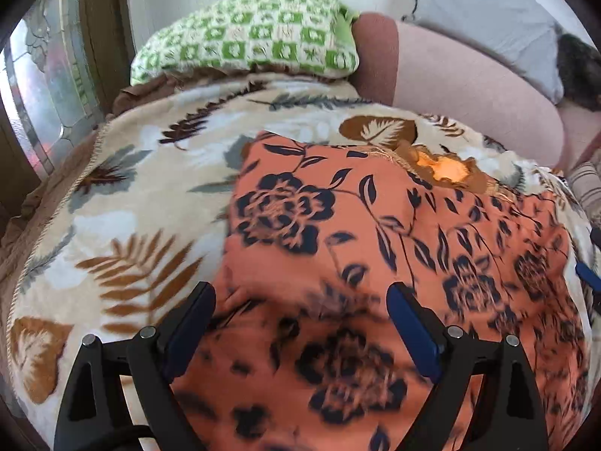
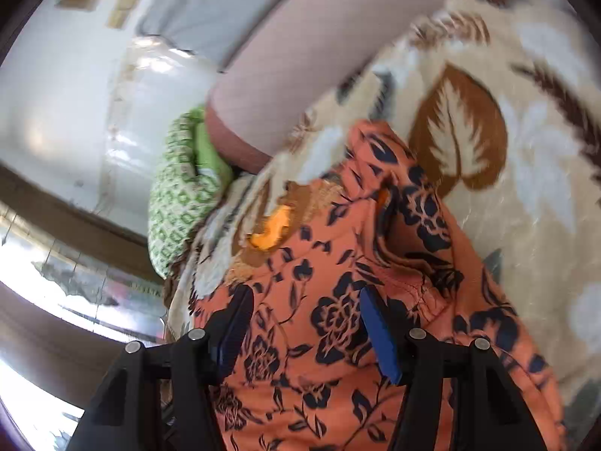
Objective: Fold small clothes
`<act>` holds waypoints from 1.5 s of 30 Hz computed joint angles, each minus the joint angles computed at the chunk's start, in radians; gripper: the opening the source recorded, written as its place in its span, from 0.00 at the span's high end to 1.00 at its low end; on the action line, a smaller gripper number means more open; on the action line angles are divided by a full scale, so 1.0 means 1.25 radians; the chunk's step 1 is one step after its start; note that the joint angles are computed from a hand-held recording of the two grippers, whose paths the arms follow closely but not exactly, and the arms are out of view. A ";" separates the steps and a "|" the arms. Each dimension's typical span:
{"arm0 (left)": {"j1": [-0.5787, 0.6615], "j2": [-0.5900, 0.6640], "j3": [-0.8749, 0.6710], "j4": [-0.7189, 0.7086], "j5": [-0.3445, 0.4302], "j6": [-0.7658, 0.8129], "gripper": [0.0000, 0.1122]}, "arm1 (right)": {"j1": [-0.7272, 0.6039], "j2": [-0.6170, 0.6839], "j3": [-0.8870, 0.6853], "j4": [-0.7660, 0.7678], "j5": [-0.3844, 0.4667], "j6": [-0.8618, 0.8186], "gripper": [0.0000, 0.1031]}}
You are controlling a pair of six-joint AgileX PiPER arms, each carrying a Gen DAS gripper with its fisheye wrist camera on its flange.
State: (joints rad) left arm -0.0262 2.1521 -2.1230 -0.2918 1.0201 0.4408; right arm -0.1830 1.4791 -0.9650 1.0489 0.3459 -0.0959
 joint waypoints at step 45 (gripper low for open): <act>0.263 -0.564 0.773 -0.113 -0.012 0.458 0.22 | 0.716 -0.354 0.238 -0.947 0.270 1.251 0.38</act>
State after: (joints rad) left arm 0.3019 1.4474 -1.1573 -0.4336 1.0049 1.0137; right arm 0.7116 1.0370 -0.6675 -0.1348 0.6835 1.4673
